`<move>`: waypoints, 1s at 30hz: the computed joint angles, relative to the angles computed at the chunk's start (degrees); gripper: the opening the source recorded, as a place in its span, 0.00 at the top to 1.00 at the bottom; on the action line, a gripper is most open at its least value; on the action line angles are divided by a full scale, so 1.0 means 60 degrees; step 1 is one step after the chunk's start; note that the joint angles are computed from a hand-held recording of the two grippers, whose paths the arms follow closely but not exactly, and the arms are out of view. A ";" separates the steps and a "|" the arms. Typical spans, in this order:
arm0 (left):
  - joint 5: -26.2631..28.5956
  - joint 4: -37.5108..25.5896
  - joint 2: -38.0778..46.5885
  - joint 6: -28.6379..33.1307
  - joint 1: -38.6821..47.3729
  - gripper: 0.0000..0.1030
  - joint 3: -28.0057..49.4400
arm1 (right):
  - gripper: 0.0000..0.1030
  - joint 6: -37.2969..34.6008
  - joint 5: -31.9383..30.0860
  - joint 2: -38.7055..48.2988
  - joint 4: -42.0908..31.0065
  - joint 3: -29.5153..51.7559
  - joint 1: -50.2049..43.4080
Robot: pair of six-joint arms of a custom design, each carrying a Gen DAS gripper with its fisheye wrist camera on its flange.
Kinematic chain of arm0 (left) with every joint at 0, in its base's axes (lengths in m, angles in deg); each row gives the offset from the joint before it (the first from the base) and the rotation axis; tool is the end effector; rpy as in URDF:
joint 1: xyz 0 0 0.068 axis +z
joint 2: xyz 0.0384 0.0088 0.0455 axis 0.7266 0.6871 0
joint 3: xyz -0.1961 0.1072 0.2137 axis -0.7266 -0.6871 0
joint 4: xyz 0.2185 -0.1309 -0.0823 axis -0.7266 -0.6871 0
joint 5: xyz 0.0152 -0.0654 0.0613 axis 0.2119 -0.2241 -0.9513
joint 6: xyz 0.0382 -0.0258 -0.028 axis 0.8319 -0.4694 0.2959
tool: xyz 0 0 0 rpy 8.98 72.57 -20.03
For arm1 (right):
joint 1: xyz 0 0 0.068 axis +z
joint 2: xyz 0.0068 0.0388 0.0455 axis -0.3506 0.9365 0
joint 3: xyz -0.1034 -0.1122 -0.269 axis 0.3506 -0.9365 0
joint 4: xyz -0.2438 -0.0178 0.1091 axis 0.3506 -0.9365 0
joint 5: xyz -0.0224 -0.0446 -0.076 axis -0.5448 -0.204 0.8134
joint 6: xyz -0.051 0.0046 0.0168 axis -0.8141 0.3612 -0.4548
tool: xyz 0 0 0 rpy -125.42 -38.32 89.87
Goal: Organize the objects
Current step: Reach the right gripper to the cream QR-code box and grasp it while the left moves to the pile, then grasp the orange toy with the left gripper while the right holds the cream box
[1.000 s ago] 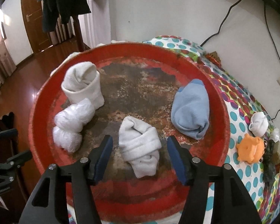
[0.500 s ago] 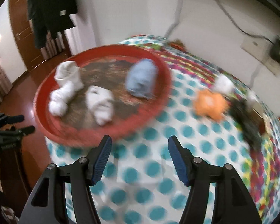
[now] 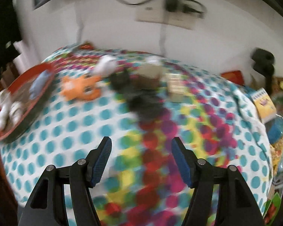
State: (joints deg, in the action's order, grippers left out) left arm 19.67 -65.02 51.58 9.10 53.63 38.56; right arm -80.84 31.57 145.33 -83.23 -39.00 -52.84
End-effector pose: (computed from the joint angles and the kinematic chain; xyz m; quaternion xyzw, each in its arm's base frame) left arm 0.3280 0.0384 0.1824 0.0924 0.9613 0.0268 0.2582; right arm 0.2321 -0.1416 0.1996 0.1556 0.9310 -0.0660 0.3235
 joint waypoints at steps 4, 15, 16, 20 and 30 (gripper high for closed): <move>-0.0214 -0.0298 -0.0587 0.0103 -0.0198 0.40 -0.0400 | 0.38 0.0310 -0.0629 0.1435 0.0296 0.0917 -0.1033; -0.0896 -0.1036 -0.1797 0.0323 -0.1976 0.40 -0.0639 | 0.38 0.0161 -0.0171 0.4066 0.0750 0.3329 -0.0865; -0.0897 -0.1095 -0.1771 0.0261 -0.2159 0.40 -0.0559 | 0.39 0.0110 -0.0154 0.4251 0.0745 0.3509 -0.0798; -0.0632 -0.1436 -0.1600 -0.0004 -0.3008 0.40 0.0044 | 0.46 -0.0002 0.0023 0.4775 0.0732 0.3945 -0.0680; -0.0562 -0.1942 0.0065 -0.0167 -0.5480 0.40 0.2557 | 0.73 -0.0357 -0.0290 0.4836 0.0772 0.3937 -0.0764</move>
State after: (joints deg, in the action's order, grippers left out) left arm 16.30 -76.67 51.97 8.10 20.75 53.90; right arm -82.98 29.83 174.35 -78.60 -15.37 -57.42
